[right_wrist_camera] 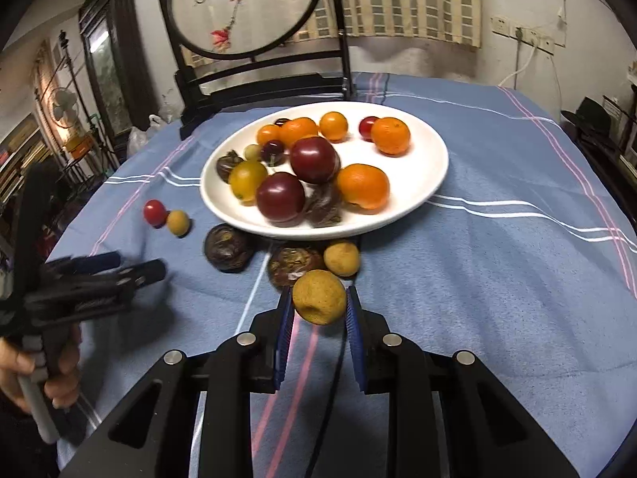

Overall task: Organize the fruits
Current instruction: 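Grasp a small yellow fruit with the right tool while the left tool grasps another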

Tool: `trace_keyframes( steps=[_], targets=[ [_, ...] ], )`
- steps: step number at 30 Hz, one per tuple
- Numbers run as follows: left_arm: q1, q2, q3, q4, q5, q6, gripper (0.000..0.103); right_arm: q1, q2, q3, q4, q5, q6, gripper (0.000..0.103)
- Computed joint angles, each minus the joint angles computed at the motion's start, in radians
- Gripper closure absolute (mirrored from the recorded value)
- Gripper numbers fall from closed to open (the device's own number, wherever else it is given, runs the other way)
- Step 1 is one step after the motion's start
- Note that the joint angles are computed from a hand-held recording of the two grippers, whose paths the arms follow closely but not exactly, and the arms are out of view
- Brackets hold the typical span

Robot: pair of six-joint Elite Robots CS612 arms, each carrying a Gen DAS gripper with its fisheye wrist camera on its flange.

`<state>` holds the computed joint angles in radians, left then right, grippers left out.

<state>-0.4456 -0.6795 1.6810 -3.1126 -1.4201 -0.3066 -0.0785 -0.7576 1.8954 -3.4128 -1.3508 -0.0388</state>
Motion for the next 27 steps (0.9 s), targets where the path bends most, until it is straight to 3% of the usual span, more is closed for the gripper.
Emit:
trace_keyframes(
  steps=[3,9,10,14,15,16,18,27],
  targets=[
    [-0.006,0.013,-0.034,0.033,0.044,0.016,0.031,0.001,-0.007,0.012,-0.024,0.018,-0.016,0.077],
    [-0.006,0.033,-0.077,0.061,0.029,0.022,0.037,0.002,-0.011,0.02,-0.035,0.027,-0.021,0.077],
    [-0.005,0.037,-0.085,0.063,0.022,0.03,0.043,0.002,-0.012,0.021,-0.038,0.026,-0.021,0.077],
    [0.002,0.05,-0.124,0.09,-0.008,0.044,0.049,0.003,-0.009,0.018,-0.031,0.016,-0.02,0.077],
    [0.003,0.052,-0.129,0.093,-0.011,0.044,0.053,0.004,-0.008,0.016,-0.026,0.013,-0.019,0.077],
    [0.001,0.054,-0.132,0.094,-0.004,0.048,0.066,0.004,-0.007,0.014,-0.023,0.01,-0.02,0.077],
    [-0.001,0.055,-0.133,0.083,-0.013,0.085,0.078,0.005,-0.006,0.013,-0.024,0.005,-0.021,0.077],
    [-0.01,0.0,-0.055,0.024,-0.051,0.133,0.078,0.0,0.009,0.007,-0.081,-0.021,0.011,0.077]
  ],
)
